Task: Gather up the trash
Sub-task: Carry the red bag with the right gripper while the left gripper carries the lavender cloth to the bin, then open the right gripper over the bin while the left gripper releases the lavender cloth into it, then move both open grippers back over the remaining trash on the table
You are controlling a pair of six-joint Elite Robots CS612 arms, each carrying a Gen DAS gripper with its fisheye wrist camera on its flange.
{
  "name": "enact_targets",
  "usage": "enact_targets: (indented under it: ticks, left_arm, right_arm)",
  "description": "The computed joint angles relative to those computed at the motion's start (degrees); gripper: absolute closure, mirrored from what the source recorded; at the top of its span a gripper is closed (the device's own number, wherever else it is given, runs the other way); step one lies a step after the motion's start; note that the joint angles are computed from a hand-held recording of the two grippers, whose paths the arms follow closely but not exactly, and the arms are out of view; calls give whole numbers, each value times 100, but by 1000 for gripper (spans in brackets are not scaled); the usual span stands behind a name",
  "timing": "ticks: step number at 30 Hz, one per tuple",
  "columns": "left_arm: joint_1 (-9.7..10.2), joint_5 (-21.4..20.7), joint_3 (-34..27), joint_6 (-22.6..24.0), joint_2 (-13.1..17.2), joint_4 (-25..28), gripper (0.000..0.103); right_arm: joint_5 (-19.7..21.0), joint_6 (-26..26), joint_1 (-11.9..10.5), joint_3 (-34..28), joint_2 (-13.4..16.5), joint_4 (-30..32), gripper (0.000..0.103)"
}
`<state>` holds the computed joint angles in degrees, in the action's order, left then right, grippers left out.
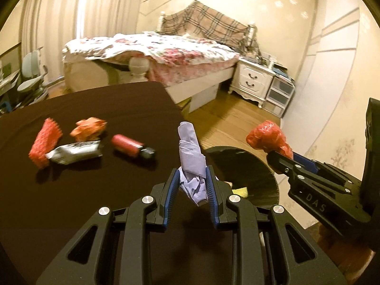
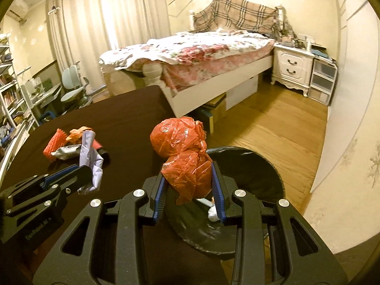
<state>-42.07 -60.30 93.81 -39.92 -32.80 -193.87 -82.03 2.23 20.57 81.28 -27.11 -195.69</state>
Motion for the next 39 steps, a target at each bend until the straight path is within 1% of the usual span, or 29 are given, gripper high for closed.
enact_targets:
  ticks: [6, 18, 20, 21, 22, 23, 24, 25, 26, 28, 31, 36, 39]
  left_arm:
    - [22, -160, -400, 308, 159, 221, 77]
    - [71, -354, -905, 598, 375, 630, 77]
    - [88, -422, -977, 644, 412, 662, 77]
    - [100, -475, -1021, 681, 430, 708, 76]
    - [101, -485, -1038, 695, 435, 760, 73]
    - [94, -440, -1052, 680, 437, 843, 59]
    - [83, -390, -1040, 643, 436, 867, 51]
    - [81, -353, -1020, 581, 437, 838, 38]
    - [83, -353, -997, 516, 436, 794, 35]
    - [99, -405, -948, 423, 416, 801, 35]
    - [91, -336, -870, 344, 381, 787, 32]
    - [65, -72, -639, 198, 279, 757, 31]
    - [66, 145, -445, 74, 193, 796, 31]
  right_arm:
    - [-76, 184, -60, -80, 75, 35, 70]
    - [-195, 397, -205, -141, 161, 148, 70]
    - [-238, 429, -215, -164, 179, 176, 67]
    - [-258, 429, -218, -179, 187, 210, 64]
    - [-280, 410, -220, -196, 197, 259, 52]
    - [-363, 403, -215, -213, 218, 250, 45]
    - [-459, 417, -213, -217, 234, 191, 44]
    - [-522, 426, -220, -209, 239, 159, 44]
    - [-523, 436, -228, -217, 241, 192, 44]
    - [-540, 490, -237, -221, 246, 234, 44]
    - [-440, 594, -250, -228, 237, 283, 44]
    - [-376, 558, -192, -231, 217, 284, 43]
    - [-173, 563, -152, -252, 206, 342, 43]
